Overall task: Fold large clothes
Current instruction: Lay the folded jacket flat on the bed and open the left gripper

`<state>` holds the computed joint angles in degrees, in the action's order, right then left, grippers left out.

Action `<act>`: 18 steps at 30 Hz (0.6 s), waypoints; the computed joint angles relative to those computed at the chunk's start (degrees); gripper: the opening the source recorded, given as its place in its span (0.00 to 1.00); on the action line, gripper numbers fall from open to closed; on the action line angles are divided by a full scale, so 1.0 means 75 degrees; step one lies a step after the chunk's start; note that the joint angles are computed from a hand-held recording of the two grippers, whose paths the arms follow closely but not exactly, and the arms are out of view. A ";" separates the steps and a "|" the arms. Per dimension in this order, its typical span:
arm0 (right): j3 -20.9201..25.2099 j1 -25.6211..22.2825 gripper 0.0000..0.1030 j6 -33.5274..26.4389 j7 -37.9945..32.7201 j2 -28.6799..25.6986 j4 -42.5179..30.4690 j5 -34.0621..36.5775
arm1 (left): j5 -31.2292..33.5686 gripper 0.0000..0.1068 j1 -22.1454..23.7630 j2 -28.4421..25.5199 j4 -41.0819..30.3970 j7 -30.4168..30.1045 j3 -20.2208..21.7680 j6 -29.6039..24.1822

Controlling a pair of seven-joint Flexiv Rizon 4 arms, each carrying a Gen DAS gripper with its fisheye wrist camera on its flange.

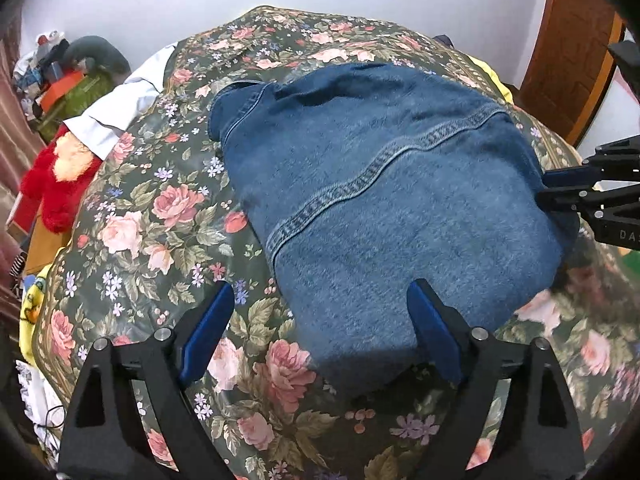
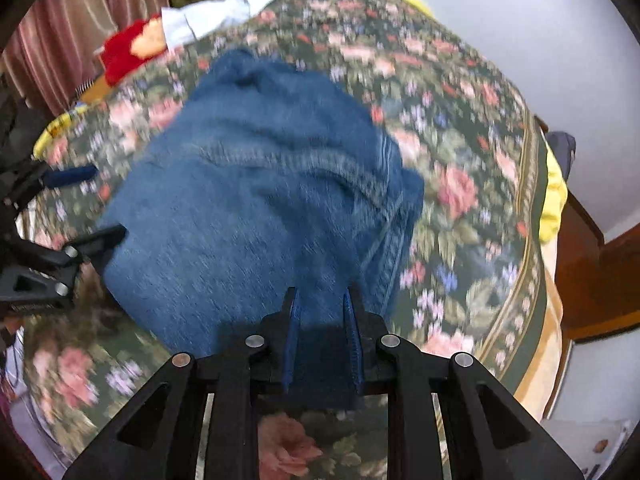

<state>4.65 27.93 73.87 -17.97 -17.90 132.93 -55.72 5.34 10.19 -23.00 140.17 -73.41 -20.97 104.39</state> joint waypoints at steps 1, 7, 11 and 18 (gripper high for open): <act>-0.0087 -0.0001 0.17 0.0131 0.0163 0.0002 0.0105 -0.0179 | 0.0045 0.84 0.0113 -0.0039 0.0064 -0.0011 -0.0069 0.0080; -0.0870 -0.0072 0.93 0.0125 0.2578 0.0324 0.0665 -0.2583 | 0.0301 0.88 0.1201 -0.0149 0.0366 -0.0294 -0.0889 0.0053; -0.0920 -0.1114 0.93 0.1818 0.3596 0.0143 0.0895 -0.3698 | 0.0328 0.88 0.2318 -0.0172 0.0544 -0.0444 -0.1917 -0.0268; -0.0470 -0.2192 0.93 0.2468 0.4609 0.0265 0.0829 -0.4772 | -0.0043 0.87 0.2657 0.0704 0.0735 0.0004 -0.2258 -0.0778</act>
<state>1.12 11.49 92.38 16.60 -15.91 139.15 -91.50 5.02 30.11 -17.72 145.68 -73.38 -37.91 98.55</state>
